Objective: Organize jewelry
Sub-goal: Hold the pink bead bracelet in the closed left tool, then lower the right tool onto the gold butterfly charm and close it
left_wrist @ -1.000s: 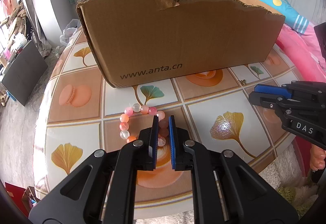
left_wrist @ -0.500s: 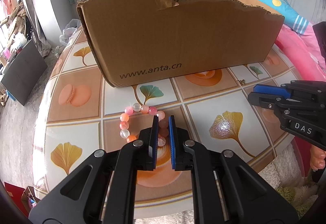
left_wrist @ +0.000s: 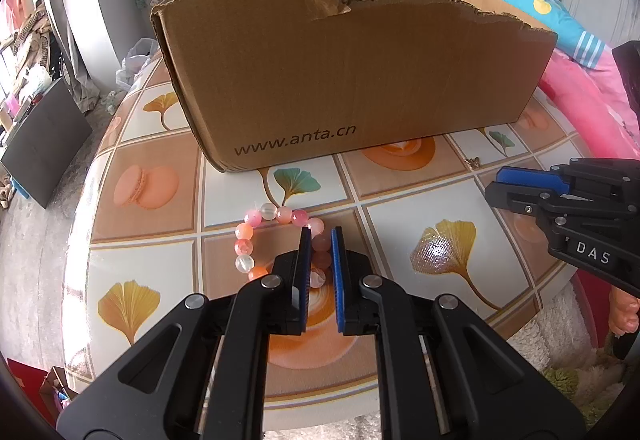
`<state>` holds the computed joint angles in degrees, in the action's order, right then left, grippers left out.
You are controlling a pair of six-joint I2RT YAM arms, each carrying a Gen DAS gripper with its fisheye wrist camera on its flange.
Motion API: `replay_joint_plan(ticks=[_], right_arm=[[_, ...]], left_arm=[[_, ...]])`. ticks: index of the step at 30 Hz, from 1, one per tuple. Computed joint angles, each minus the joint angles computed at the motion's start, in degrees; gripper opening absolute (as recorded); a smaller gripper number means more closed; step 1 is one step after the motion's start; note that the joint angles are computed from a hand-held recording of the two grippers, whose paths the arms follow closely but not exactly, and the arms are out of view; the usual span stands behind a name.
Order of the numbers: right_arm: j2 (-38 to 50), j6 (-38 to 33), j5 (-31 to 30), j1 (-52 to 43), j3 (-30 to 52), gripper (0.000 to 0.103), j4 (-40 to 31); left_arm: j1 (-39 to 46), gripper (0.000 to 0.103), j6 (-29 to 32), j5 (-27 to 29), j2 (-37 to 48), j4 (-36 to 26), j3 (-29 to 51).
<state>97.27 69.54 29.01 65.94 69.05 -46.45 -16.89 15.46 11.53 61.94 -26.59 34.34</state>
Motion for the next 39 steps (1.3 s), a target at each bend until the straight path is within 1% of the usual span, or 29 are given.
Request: replay_joint_plan(ticks=[21,36,39], right_arm=[[-2.00,0.21,-0.14,-0.01,-2.61,0.018,1.62],[-2.26,0.47,-0.21,0.06,-2.71,0.018,1.65],[-3.56,0.68,-0.45,0.05,-4.21,0.021,3.19]], left_arm=[[-0.70,0.009,-0.49,-0.68,0.36,0.18,0.41],[-0.90,0.009,-0.83,-0.78,0.31,0.90,-0.17],[-0.90,0.009,-0.78,-0.77,0.39,0.86,-0.10]])
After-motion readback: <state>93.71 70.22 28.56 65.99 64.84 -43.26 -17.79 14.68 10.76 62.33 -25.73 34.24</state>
